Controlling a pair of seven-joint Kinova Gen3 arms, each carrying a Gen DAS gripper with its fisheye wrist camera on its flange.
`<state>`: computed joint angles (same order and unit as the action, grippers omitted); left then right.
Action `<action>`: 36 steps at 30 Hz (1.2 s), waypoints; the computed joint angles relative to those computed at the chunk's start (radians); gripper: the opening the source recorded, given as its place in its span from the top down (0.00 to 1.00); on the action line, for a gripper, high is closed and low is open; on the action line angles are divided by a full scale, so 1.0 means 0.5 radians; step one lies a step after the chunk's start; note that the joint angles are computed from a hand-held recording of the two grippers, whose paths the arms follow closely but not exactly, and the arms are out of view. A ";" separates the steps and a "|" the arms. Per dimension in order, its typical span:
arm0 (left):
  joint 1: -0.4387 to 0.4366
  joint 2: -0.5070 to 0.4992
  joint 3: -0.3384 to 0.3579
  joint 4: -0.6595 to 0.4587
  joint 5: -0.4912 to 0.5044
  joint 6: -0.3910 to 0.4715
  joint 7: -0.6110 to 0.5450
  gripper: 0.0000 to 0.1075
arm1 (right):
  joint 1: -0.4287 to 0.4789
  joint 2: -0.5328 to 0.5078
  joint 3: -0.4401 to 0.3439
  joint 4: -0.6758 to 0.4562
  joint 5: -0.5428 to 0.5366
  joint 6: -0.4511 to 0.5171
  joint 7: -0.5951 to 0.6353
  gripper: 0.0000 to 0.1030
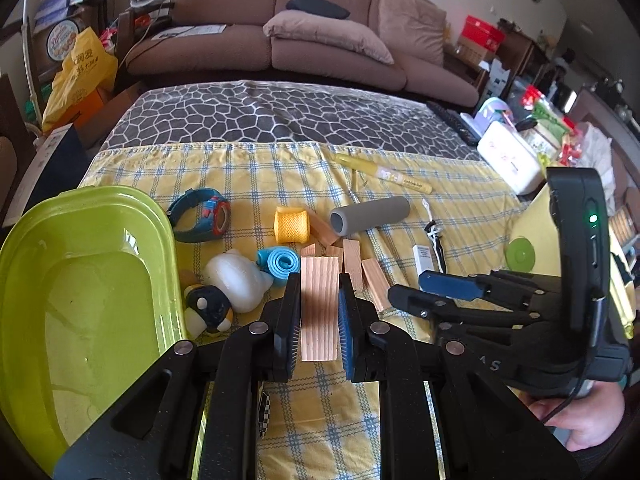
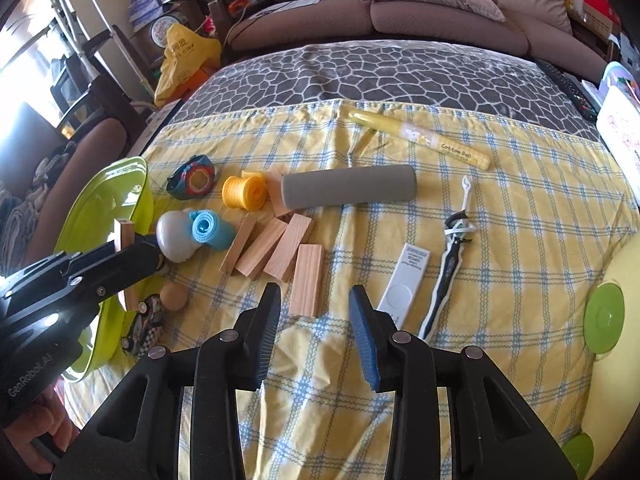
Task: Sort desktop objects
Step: 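Lift the wooden block with the right gripper and carry it toward the tub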
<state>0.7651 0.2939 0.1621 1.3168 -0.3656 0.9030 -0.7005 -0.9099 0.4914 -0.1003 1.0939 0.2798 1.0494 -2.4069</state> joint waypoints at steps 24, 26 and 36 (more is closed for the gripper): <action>-0.153 -0.134 0.049 0.167 0.111 -0.153 -0.011 0.86 | -0.164 0.178 0.091 -0.190 0.145 0.146 0.032 0.81; -0.145 -0.127 0.050 0.156 0.107 -0.151 -0.011 0.86 | -0.158 0.141 0.088 -0.155 0.151 0.109 0.013 0.82; -0.074 -0.067 0.041 0.048 0.077 -0.127 -0.014 0.86 | -0.140 -0.064 0.071 -0.007 0.248 -0.025 -0.097 0.82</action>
